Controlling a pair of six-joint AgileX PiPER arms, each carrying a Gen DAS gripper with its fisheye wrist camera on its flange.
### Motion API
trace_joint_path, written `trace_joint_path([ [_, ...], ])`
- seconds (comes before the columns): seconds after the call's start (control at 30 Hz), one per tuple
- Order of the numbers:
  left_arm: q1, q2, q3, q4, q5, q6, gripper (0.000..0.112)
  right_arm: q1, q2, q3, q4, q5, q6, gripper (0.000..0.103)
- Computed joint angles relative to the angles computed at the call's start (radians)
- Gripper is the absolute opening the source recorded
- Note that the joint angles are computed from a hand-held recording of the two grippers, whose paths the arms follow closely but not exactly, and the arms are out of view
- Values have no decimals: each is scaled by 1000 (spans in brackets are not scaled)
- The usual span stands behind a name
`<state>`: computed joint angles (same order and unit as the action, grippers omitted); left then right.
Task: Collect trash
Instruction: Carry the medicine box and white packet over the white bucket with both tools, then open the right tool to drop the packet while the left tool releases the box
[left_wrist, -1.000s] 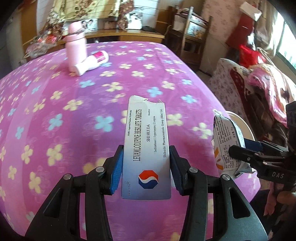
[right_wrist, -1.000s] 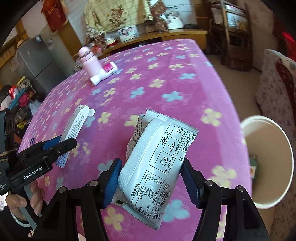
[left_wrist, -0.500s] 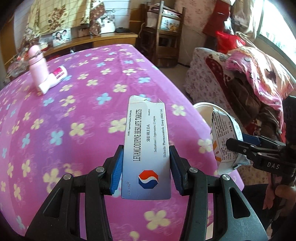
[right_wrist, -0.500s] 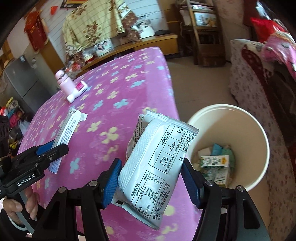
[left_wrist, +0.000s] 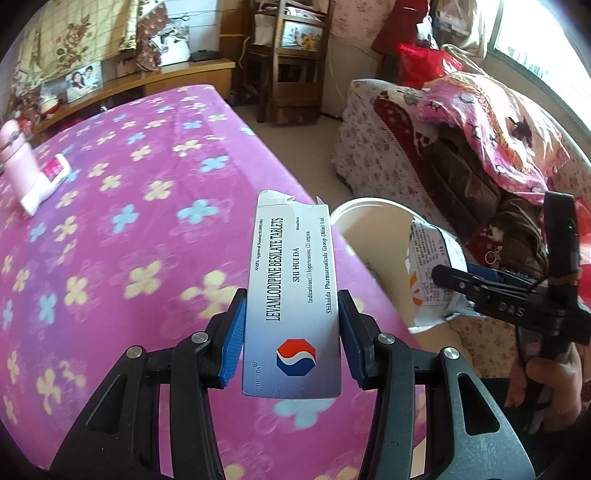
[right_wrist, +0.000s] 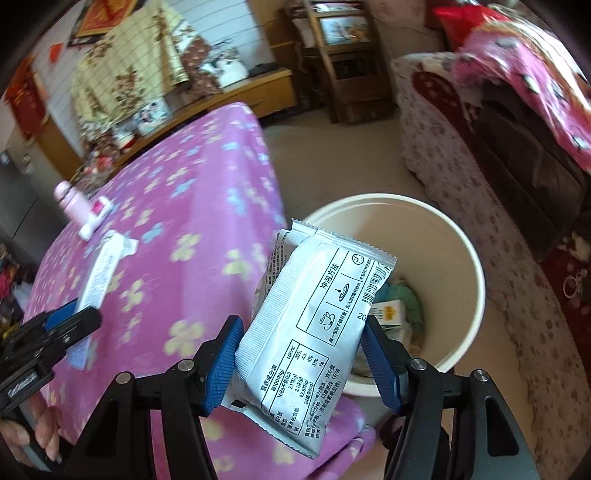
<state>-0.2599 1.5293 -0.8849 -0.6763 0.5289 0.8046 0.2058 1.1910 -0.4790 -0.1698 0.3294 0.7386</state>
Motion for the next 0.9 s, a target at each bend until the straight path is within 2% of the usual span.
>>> trace_joint_path([
  [0.1, -58, 33, -32, 30, -19, -53, 45, -99, 33, 10, 105, -31, -147, 63],
  [0.23, -123, 91, -92, 50, -20, -110, 45, -184, 78, 6, 165, -49, -249, 63],
  [0.5, -242, 199, -176, 144, -70, -258, 45, -284, 131, 31, 104, -112, -238, 63],
  [0.63, -268, 240, -208, 180, -85, -305, 45, -334, 153, 42, 214, -143, -357, 63],
  [0.73, -281, 272, -238, 213, -89, -345, 45, -366, 177, 41, 358, -148, -505, 63],
  [0.8, -287, 292, -254, 220, -93, -358, 45, -367, 179, 39, 335, -151, -482, 63],
  [0.9, -294, 314, -272, 222, -97, -369, 45, -352, 177, 38, 171, -158, -315, 63],
])
